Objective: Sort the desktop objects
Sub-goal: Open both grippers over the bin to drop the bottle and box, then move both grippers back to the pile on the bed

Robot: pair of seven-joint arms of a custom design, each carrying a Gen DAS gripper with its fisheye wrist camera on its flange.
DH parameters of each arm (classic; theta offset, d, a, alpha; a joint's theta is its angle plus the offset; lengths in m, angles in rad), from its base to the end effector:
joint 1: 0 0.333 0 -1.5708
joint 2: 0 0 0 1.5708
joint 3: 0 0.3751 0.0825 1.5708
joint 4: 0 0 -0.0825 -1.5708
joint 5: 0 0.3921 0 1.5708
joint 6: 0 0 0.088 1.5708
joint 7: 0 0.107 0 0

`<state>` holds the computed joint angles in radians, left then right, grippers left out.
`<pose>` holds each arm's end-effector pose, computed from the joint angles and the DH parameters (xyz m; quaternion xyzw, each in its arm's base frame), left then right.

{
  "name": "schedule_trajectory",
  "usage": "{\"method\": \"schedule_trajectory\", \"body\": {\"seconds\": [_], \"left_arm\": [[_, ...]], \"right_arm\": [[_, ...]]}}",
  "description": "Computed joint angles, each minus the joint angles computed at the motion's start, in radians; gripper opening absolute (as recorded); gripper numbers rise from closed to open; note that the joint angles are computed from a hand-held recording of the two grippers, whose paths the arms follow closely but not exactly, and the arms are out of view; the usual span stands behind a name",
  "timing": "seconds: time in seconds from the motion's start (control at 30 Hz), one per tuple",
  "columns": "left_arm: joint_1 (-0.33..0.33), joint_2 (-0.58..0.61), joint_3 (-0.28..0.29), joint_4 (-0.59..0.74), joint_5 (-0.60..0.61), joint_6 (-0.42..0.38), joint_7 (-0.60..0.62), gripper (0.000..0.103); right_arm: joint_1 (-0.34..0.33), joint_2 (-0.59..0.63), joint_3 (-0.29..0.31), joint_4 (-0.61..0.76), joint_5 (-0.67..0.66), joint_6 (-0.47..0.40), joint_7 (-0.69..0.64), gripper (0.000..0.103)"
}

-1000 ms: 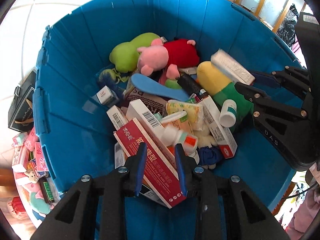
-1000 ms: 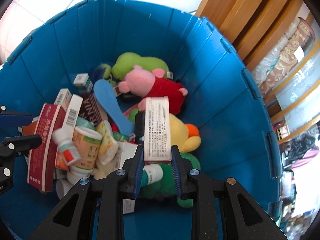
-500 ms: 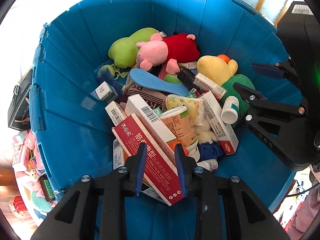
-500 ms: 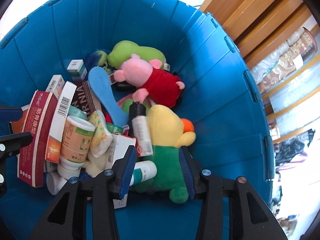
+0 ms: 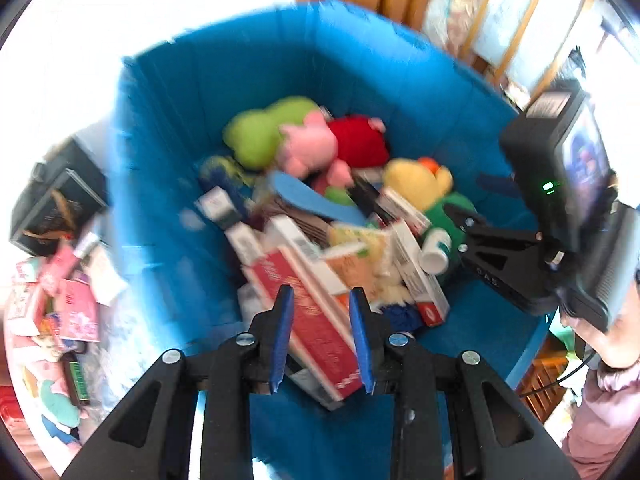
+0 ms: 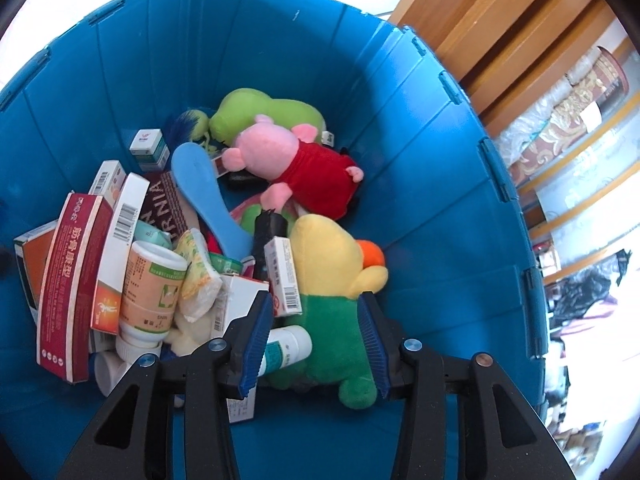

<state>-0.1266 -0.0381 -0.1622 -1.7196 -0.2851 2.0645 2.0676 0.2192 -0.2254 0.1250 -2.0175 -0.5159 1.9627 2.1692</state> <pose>0.5598 -0.1839 0.6850 -0.4106 0.8823 -0.2216 0.0627 0.4834 0.1462 0.6292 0.6481 -0.7125 0.2688 0.0031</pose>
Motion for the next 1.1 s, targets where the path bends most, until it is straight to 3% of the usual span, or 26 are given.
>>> {"method": "schedule_trajectory", "body": {"seconds": [0.03, 0.07, 0.17, 0.2, 0.33, 0.47, 0.53, 0.73, 0.83, 1.1], "left_arm": [[0.007, -0.02, 0.007, -0.022, 0.001, 0.038, -0.005, 0.027], [0.015, -0.038, 0.015, -0.043, 0.0, 0.073, -0.011, 0.028], [0.041, -0.087, 0.043, -0.102, -0.024, 0.168, -0.016, 0.035], [0.05, -0.106, 0.052, -0.128, -0.026, 0.211, -0.028, 0.035], [0.077, -0.155, 0.112, -0.186, -0.129, 0.265, 0.018, 0.036], [0.112, -0.205, 0.148, -0.284, -0.156, 0.388, 0.031, 0.054], [0.128, -0.22, 0.169, -0.331, -0.159, 0.445, 0.046, 0.057], [0.182, -0.21, 0.267, -0.393, -0.255, 0.455, 0.154, 0.057], [0.24, -0.189, 0.3, -0.408, -0.264, 0.443, 0.196, 0.057], [0.423, -0.08, 0.346, -0.399, -0.253, 0.473, 0.24, 0.057]], "right_arm": [[-0.002, 0.002, 0.004, 0.004, -0.008, -0.01, 0.015, 0.049], [-0.003, 0.001, 0.005, 0.006, -0.012, -0.014, 0.029, 0.06], [-0.006, -0.024, 0.022, -0.004, -0.065, 0.001, 0.102, 0.1], [-0.004, -0.032, 0.031, -0.007, -0.081, 0.003, 0.125, 0.103], [0.017, -0.047, 0.065, 0.009, -0.122, 0.02, 0.163, 0.103], [0.054, -0.051, 0.118, 0.039, -0.206, 0.068, 0.233, 0.103], [0.076, -0.051, 0.136, 0.048, -0.227, 0.119, 0.266, 0.103], [0.138, 0.011, 0.189, 0.115, -0.313, 0.255, 0.387, 0.103], [0.184, 0.085, 0.206, 0.182, -0.356, 0.272, 0.427, 0.103], [0.326, 0.32, 0.17, 0.349, -0.318, 0.304, 0.426, 0.103]]}}
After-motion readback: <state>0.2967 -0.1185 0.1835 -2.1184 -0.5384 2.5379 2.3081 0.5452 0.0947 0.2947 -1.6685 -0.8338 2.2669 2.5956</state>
